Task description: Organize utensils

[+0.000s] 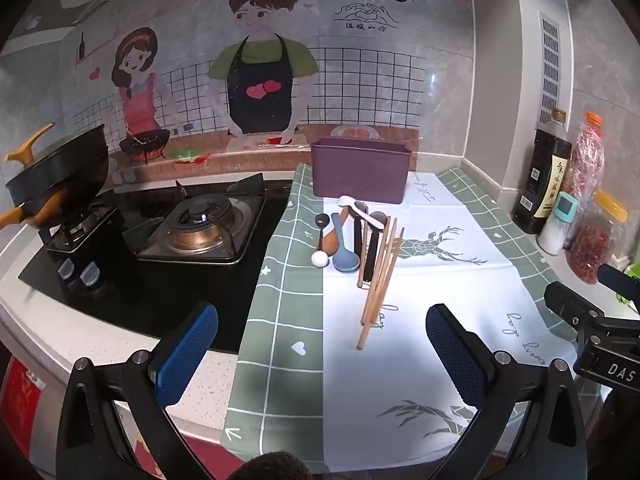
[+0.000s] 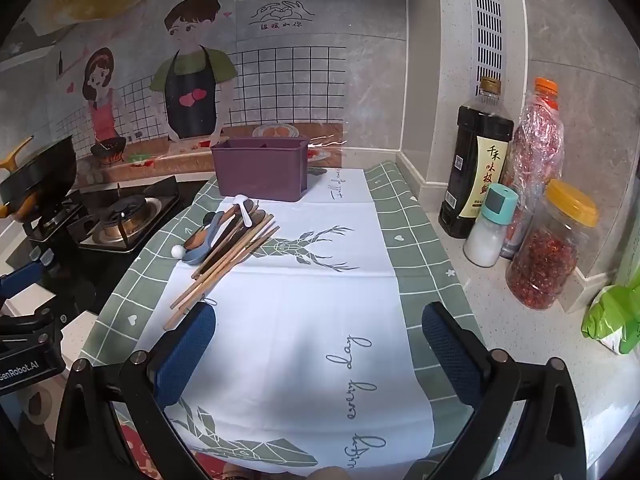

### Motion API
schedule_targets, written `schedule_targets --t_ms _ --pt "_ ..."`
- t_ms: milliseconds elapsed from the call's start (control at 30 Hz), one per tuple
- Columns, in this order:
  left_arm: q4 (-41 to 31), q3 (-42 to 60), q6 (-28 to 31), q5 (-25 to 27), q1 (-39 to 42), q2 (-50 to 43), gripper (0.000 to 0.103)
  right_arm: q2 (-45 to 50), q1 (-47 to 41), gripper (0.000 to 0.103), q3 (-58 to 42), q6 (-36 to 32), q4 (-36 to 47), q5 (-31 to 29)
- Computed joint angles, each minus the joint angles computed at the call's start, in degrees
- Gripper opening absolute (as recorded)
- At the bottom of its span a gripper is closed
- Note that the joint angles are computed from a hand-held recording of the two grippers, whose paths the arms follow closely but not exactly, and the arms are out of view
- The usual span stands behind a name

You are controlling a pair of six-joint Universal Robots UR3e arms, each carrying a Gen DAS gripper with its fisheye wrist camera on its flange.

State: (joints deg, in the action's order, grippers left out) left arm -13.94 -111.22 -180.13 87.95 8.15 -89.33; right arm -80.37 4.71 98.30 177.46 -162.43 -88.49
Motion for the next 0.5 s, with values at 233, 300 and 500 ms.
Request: schedule_targets --t_ms 233,300,500 --pt "-1.3 0.0 1.3 -0.3 1.1 0.7 0.103 0.8 -0.2 0.103 -1.1 -0.1 0.6 -0.1" --pt "-0.6 1.7 0.5 0.9 -1.0 -1.5 0.103 0.6 0.1 0.103 -1.2 0.2 0.5 -0.3" --pt "-0.8 2.2 0.4 1.2 -1.6 -1.8 0.103 1.3 -0.2 0.103 -1.5 -0.2 -0.1 0.0"
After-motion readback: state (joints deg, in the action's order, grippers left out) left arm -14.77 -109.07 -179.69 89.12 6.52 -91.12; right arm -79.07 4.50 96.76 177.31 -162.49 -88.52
